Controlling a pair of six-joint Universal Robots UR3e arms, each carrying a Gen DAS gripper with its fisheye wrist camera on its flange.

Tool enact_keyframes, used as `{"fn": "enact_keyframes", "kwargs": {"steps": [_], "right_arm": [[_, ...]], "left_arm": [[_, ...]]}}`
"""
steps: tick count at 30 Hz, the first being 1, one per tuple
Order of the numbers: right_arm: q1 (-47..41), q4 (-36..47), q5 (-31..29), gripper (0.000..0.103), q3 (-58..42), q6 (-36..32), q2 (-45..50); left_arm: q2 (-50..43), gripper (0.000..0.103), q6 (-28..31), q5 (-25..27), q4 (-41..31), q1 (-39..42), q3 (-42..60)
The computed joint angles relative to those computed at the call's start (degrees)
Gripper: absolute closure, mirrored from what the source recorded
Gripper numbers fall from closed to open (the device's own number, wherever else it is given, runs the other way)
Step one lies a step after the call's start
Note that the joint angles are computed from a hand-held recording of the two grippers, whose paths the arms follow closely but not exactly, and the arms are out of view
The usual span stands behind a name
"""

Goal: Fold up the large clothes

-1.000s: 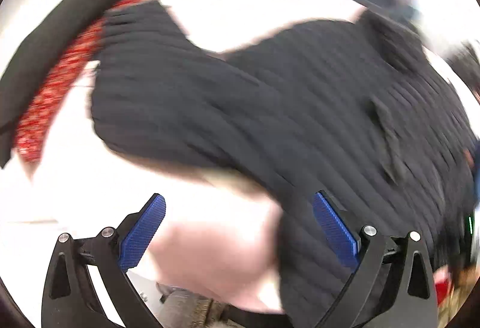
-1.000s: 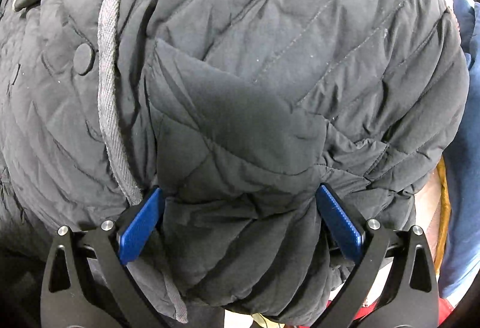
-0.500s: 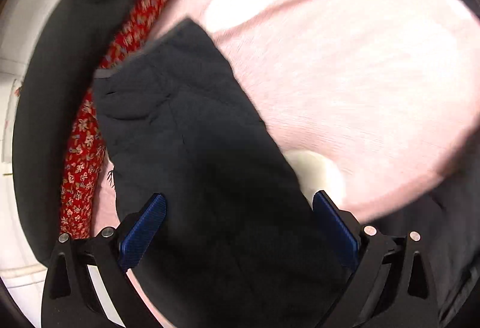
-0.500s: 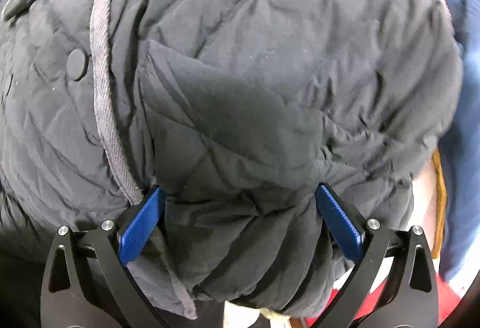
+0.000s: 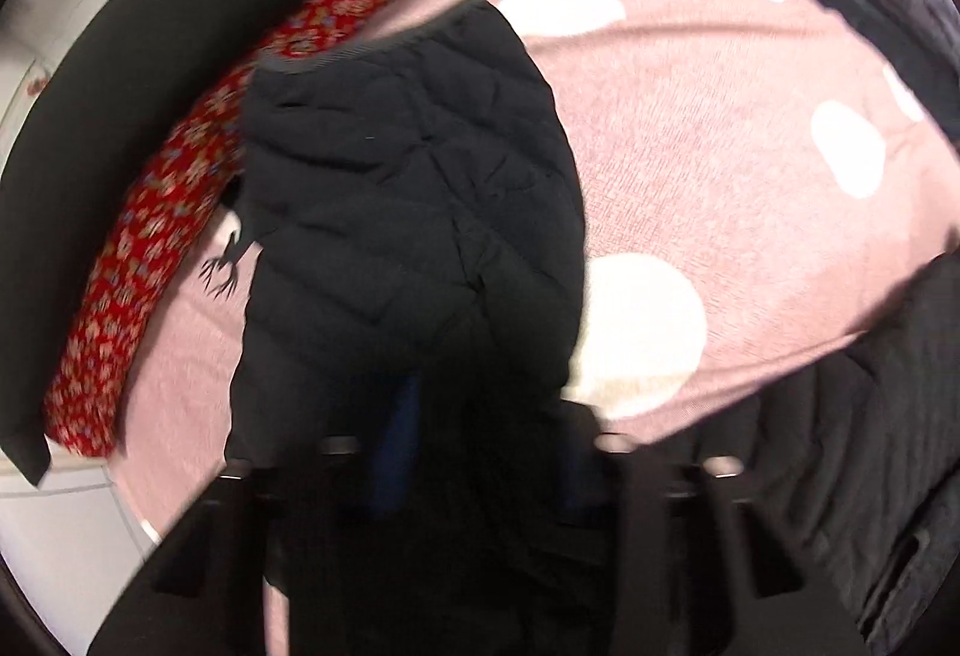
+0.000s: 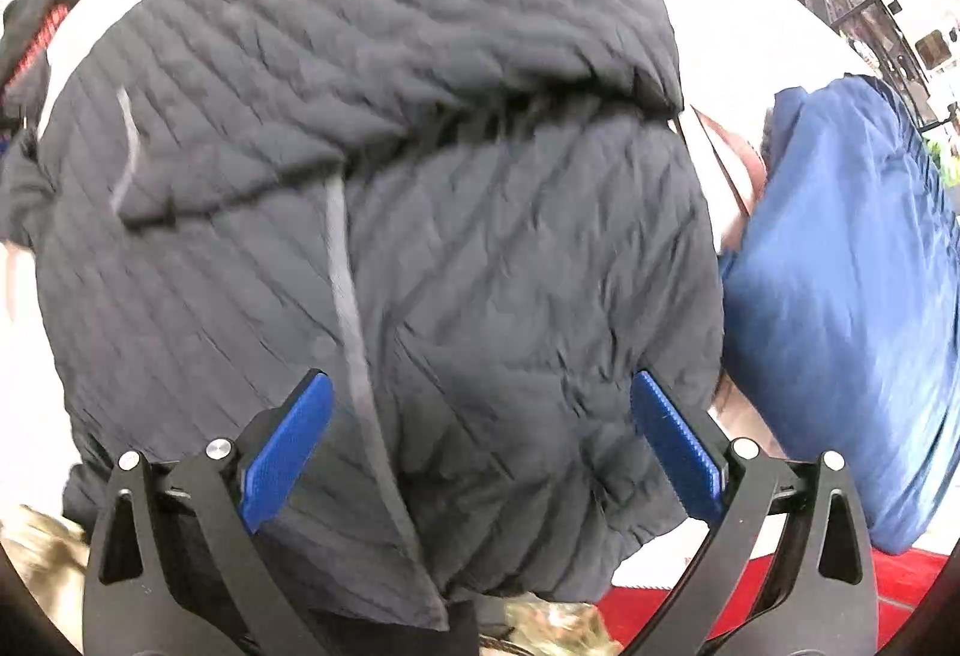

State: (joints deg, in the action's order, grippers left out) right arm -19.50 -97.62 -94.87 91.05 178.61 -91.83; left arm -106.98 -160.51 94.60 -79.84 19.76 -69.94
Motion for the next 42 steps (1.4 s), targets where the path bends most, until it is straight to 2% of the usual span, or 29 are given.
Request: {"fn": "enact_keyframes", "kwargs": {"steps": [1, 2, 5, 7, 12, 14, 18, 21, 22, 23, 25, 28, 30, 31, 32, 33, 34, 40, 42], "right_arm": [[0.1, 0.5, 0.7, 0.005, -2.0, 0.1, 1.2], [0.4, 0.4, 1.4, 0.005, -3.8, 0.2, 2.6], [0.8, -0.5, 2.2, 0.005, -6.3, -0.5, 4.1], [1.0, -0.8, 2.7, 0.005, -7.9, -0.4, 4.9], [-1.5, -3.5, 5.4, 0.005, -4.2, 0.3, 2.9], [-3.0, -3.5, 6.6, 0.005, -3.8, 0.8, 2.8], [-6.8, -2.2, 9.0, 0.005, -2.0, 1.2, 0.3], [-8.9, -2.3, 9.6, 0.005, 0.2, 1.6, -1.6], [-9.7, -2.3, 9.6, 0.005, 1.1, 1.6, -2.4], [-10.5, -2.2, 9.6, 0.005, 2.0, 1.5, -3.4], [-11.9, -1.9, 9.3, 0.005, 3.5, 1.2, -4.5], [-15.1, -0.3, 10.2, 0.005, 6.1, 0.7, -6.5], [-16.9, 0.7, 11.1, 0.005, 7.4, 0.3, -7.4], [-17.6, 1.0, 11.4, 0.005, 8.0, 0.1, -7.8], [-18.1, 1.0, 11.5, 0.005, 8.5, -0.1, -8.0], [-18.3, 0.9, 11.5, 0.005, 8.6, -0.1, -7.9], [-18.3, 0.8, 11.6, 0.005, 8.6, -0.2, -7.9], [-17.4, -0.9, 13.4, 0.005, 5.4, -0.6, -5.8], [-16.5, -1.6, 14.3, 0.005, 3.0, -0.9, -4.3]], "left_arm": [[1.0, 0.087, 0.0, -0.7, -0.5, 0.6, -0.4], [2.9, 0.09, 0.2, -1.7, -1.5, 1.9, -1.1], [7.4, 0.092, 0.9, -3.9, -3.2, 3.2, -1.6], [11.6, 0.093, 3.0, -7.3, -4.7, 3.2, -0.9], [11.4, 0.093, 4.7, -17.6, -14.1, -1.8, 12.8], [11.7, 0.093, 3.8, -22.0, -17.9, -7.1, 18.2], [11.9, 0.093, -0.5, -23.7, -17.1, -22.8, 19.8], [11.8, 0.093, -5.0, -20.3, -12.1, -37.5, 12.8], [12.1, 0.093, -6.0, -19.9, -10.7, -40.1, 10.4], [12.0, 0.093, -6.1, -19.9, -9.1, -44.3, 6.0], [11.3, 0.092, -5.3, -15.4, -6.3, -50.2, -0.9], [9.6, 0.08, -6.7, -7.2, -1.2, -58.1, -7.0], [9.2, 0.05, -5.3, -3.4, 1.0, -61.5, -9.4], [9.3, 0.038, -4.3, -3.5, 1.1, -61.5, -9.6], [10.5, 0.013, -2.5, -7.0, 0.0, -60.7, -9.9], [10.8, 0.007, -2.4, -9.1, -1.1, -60.3, -9.0], [12.2, 0.006, -2.0, -10.9, -1.6, -59.4, -9.5], [18.7, 0.006, -1.5, -13.6, -6.8, -55.0, -9.6], [23.2, 0.006, -1.4, -13.8, -8.0, -52.5, -13.4]]}}
